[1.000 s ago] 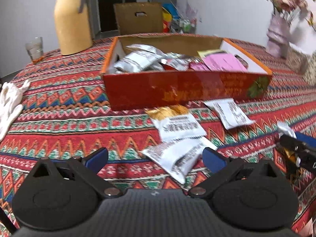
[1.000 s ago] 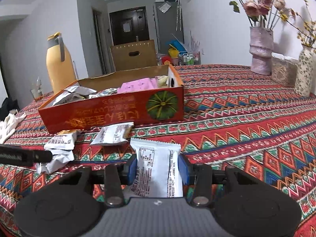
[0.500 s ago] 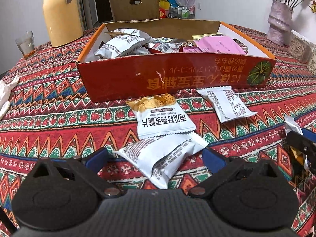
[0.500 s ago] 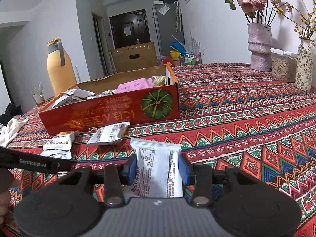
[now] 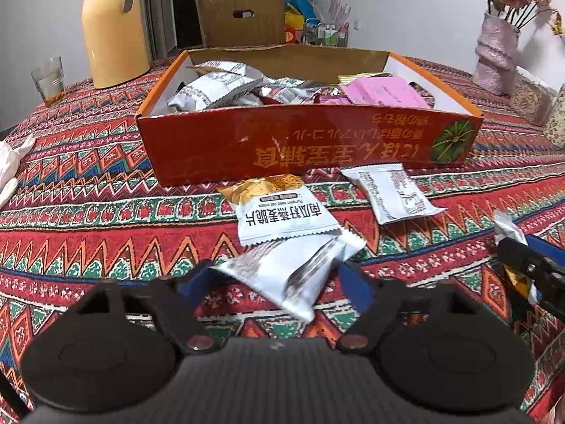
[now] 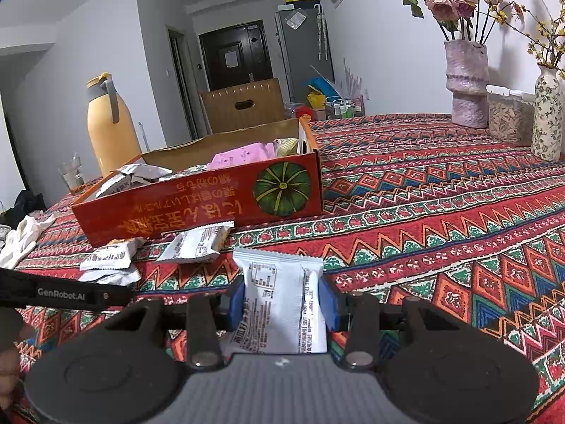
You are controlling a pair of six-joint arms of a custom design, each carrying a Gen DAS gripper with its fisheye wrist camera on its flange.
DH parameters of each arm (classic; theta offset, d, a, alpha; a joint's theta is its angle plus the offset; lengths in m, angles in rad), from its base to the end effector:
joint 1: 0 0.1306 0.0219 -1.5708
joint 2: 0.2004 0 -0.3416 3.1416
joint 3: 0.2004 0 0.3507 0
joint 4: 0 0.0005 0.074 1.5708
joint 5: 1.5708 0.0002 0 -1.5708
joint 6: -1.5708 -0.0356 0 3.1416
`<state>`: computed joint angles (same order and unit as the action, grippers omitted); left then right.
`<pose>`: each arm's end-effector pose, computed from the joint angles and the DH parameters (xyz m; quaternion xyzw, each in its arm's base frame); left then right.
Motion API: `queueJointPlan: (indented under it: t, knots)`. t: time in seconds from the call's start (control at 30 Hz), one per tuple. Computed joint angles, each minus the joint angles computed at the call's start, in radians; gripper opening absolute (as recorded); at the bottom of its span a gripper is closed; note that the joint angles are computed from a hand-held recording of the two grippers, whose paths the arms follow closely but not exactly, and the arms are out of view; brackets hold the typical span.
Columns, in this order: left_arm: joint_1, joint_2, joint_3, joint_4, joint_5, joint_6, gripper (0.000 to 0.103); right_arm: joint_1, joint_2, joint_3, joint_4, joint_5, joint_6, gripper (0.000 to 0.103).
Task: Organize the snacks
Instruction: 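Grasp another white snack packet with the left gripper while the right holds its packet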
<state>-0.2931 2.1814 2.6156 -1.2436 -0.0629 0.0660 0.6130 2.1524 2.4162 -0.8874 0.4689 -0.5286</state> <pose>0.6354 -0.1899 0.4340 0.0935 0.9233 -0.0376 0.3706 0.5714 0.3816 0.4025 0.0693 0.8693 0.0657 0.4850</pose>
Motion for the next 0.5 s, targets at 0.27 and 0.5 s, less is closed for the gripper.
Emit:
queueJointPlan:
  t: [0.27,0.5]
  knots:
    - [-0.002,-0.099,-0.175,0.099,0.024,-0.008,0.061,0.002,-0.005,-0.008,0.004,0.002,0.000,0.043]
    - [-0.002,-0.166,-0.286,0.143,0.019,-0.004,0.067,0.010,-0.018,-0.027,0.016,0.011,0.004,0.043]
